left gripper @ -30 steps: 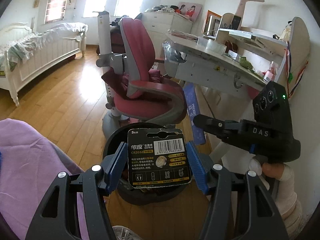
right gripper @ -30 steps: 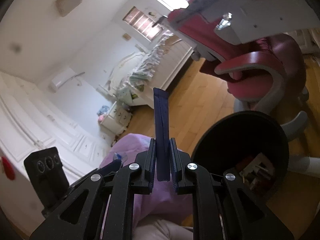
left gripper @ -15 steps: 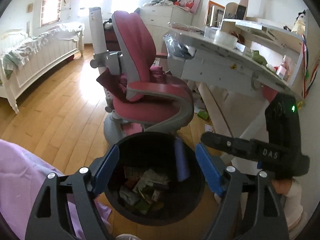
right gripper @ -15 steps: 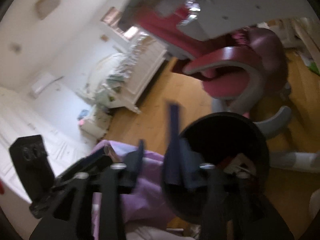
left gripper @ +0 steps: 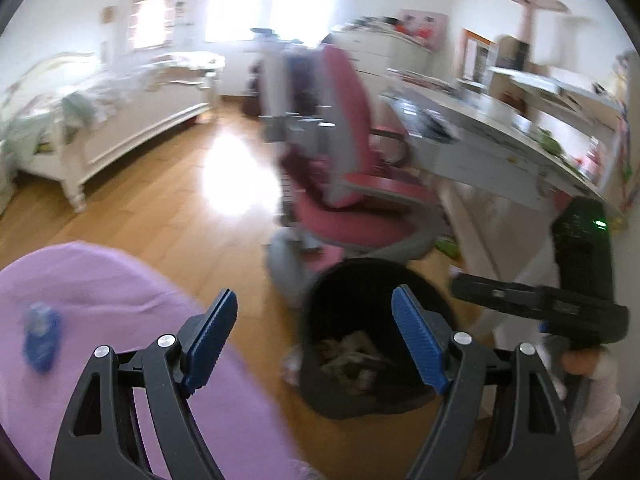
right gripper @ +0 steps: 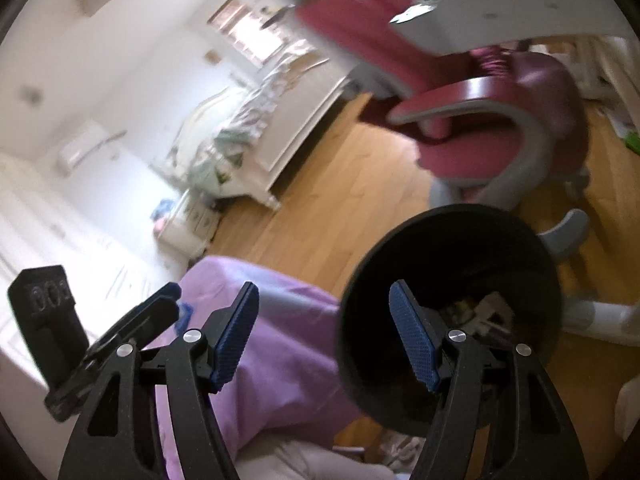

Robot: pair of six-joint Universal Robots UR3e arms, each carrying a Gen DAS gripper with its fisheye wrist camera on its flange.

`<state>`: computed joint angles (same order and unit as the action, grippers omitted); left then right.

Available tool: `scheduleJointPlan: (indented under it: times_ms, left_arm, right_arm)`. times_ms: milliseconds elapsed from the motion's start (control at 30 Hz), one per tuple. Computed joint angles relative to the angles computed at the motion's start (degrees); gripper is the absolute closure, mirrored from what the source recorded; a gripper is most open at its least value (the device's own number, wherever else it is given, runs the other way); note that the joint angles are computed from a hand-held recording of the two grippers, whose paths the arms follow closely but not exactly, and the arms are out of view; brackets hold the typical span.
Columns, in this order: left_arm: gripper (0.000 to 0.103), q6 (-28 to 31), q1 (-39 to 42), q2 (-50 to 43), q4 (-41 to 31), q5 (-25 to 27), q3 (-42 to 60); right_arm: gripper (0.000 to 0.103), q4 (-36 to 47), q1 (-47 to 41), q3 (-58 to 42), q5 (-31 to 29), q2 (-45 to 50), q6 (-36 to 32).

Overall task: Collect trash
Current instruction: 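Grasp the blue wipes packet with left tool while right tool grasps the white cup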

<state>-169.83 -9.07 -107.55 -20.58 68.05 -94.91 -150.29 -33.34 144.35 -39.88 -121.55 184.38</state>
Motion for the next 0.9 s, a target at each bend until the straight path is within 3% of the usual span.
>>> scheduleJointPlan:
  times_ms: [133,267,433,667,767,900]
  left_arm:
    - [0.024,2.2,10.1,4.5,1.1,2.4,-6.7]
    - [0.024,6.8,19.4,4.2,1.0,3.4,-8.4]
    - [0.024,10.1,24.6,-0.8,-2.8,3.8,-4.0]
    - [0.024,14.0,24.0,-8.5,-4.4,5.7,3.4]
    - [0.024,13.9,24.1,-11.0,-3.9,5.6,5.4]
    - [0.030,11.4,24.3,-14.7,-9.8,5.5,12.0]
  right_arm:
    - [0.035,-16.0,17.7,-7.7,-8.0,15.9,8.5]
    - [0.035,-20.0,32.7,-18.4,-14.6,27.7,11.3]
    - [0.035,-15.9,49.0,-36.3,-21.9,42.0,10.2]
    - [0.035,-2.4,63.1,-59.0,-33.7,56.8,4.2]
    - [0.035,1.4,66.8,-65.6,-39.7,61.3,2.6]
    - [0.041,0.2,67.3,-64.8,-42.3,62.2,1.1]
